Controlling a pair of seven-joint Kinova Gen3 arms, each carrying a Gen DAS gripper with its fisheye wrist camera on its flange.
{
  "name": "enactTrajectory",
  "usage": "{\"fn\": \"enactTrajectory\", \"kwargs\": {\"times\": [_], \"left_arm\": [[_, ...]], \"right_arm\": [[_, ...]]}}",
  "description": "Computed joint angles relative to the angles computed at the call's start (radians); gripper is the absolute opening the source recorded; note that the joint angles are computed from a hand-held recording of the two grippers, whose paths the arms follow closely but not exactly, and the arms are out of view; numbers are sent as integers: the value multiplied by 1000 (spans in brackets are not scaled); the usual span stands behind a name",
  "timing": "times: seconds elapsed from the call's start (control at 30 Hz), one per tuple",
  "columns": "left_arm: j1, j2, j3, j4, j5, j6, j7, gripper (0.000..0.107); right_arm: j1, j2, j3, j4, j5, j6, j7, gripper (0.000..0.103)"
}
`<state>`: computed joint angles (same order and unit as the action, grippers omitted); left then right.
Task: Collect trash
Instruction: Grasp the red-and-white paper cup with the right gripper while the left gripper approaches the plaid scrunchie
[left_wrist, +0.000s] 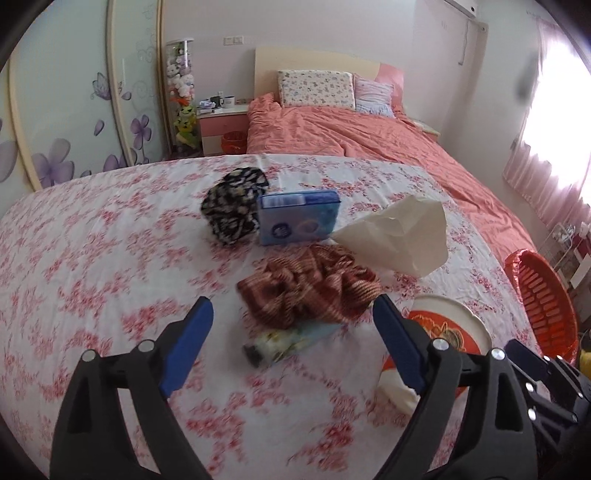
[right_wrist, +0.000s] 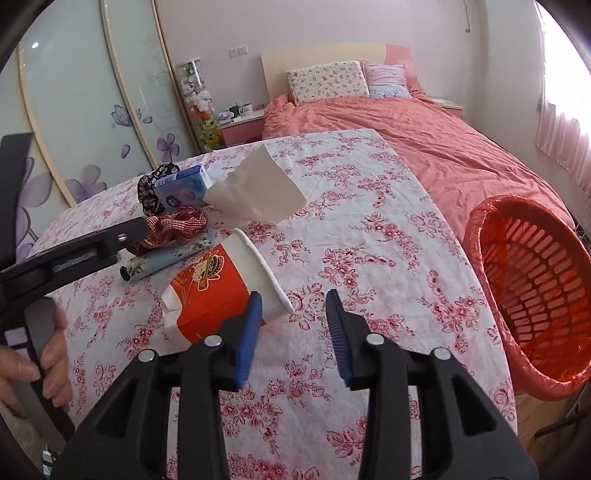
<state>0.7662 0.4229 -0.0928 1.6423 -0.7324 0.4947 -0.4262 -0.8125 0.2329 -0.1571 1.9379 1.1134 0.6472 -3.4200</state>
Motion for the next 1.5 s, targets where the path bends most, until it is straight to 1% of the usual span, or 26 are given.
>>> {"fn": "enactTrajectory", "kwargs": {"times": [0.03, 0.1, 0.17, 0.2, 0.23, 0.27, 0.33, 0.43, 0.5, 0.6, 0.63, 0.77, 0.83, 0.93, 1.0, 1.03, 1.07, 1.17, 1.2, 1.27, 1.3, 1.37, 1.4, 1.43, 1.47, 1.5], "left_arm": [[2, 17, 5, -23, 0, 22, -11, 87], [-1, 58, 17, -79, 6, 73, -48, 80], [-26, 78, 39, -106, 40, 88, -95, 48], [-44, 78, 49, -107, 66, 79, -113, 41], [-55, 68, 49, -95, 84, 57, -120, 30], [-53, 57, 38, -79, 89, 37, -118, 22], [-35, 37, 7, -52, 78, 18, -102, 14], [-16, -2, -29, -4, 46, 0, -62, 12], [-12, -26, -43, 27, 17, -4, -31, 12], [-38, -59, -29, 71, -4, -7, -12, 12], [-49, -68, -22, 85, -9, -10, -10, 12], [-81, -106, -7, 156, -44, -25, 20, 12], [-106, -119, 6, 188, -46, -35, 27, 13], [-139, -133, 23, 223, -42, -56, 31, 14], [-145, -138, 24, 237, -48, -68, 40, 15], [-146, -140, 23, 243, -54, -74, 48, 16], [-149, -141, 24, 245, -54, -78, 50, 17], [-150, -145, 24, 253, -59, -83, 62, 23], [-150, -145, 24, 254, -61, -83, 67, 23], [-152, -147, 27, 258, -62, -83, 71, 35], [-151, -148, 27, 259, -64, -81, 76, 39], [-149, -152, 28, 265, -70, -83, 89, 51], [-152, -155, 31, 270, -69, -88, 90, 54], [-158, -161, 35, 278, -65, -98, 87, 62], [-158, -165, 37, 282, -66, -104, 88, 70], [-151, -171, 30, 293, -81, -117, 99, 72]], "right_arm": [[0, -2, -1, 1, -2, 2, 3, 40], [-2, -6, -2, 3, 2, -1, -2, 46], [4, -10, -5, 7, 0, -19, -6, 49], [6, -11, -6, 8, -4, -30, -5, 53], [9, -11, -7, 10, -9, -45, -1, 55], [11, -9, -9, 9, -16, -58, 4, 58], [13, 0, -10, 4, -41, -90, 24, 61], [7, 22, -5, -19, -92, -115, 79, 63], [-12, 50, 3, -52, -126, -103, 128, 63], [-55, 86, 27, -105, -162, -34, 181, 63], [-67, 89, 39, -108, -161, -22, 177, 63], [-96, 97, 72, -130, -172, 93, 122, 63], [-94, 80, 89, -107, -171, 86, 77, 63], [-68, 45, 73, -52, -99, 8, -20, 64], [-58, 42, 63, -47, -68, -26, -51, 76], [-53, 49, 58, -57, -66, -31, -54, 79], [-47, 59, 53, -74, -79, -26, -43, 81], [-34, 105, 55, -147, -144, -4, -1, 82], [-34, 120, 61, -173, -171, 10, 11, 82], [-30, 157, 74, -240, -244, 49, 41, 82], [-26, 176, 80, -276, -284, 73, 64, 82], [-27, 205, 96, -330, -338, 121, 115, 82], [-32, 213, 104, -344, -353, 137, 135, 82], [-39, 219, 113, -353, -359, 154, 157, 81], [-40, 216, 116, -349, -367, 155, 177, 78], [-43, 202, 123, -327, -364, 139, 181, 76]]}}
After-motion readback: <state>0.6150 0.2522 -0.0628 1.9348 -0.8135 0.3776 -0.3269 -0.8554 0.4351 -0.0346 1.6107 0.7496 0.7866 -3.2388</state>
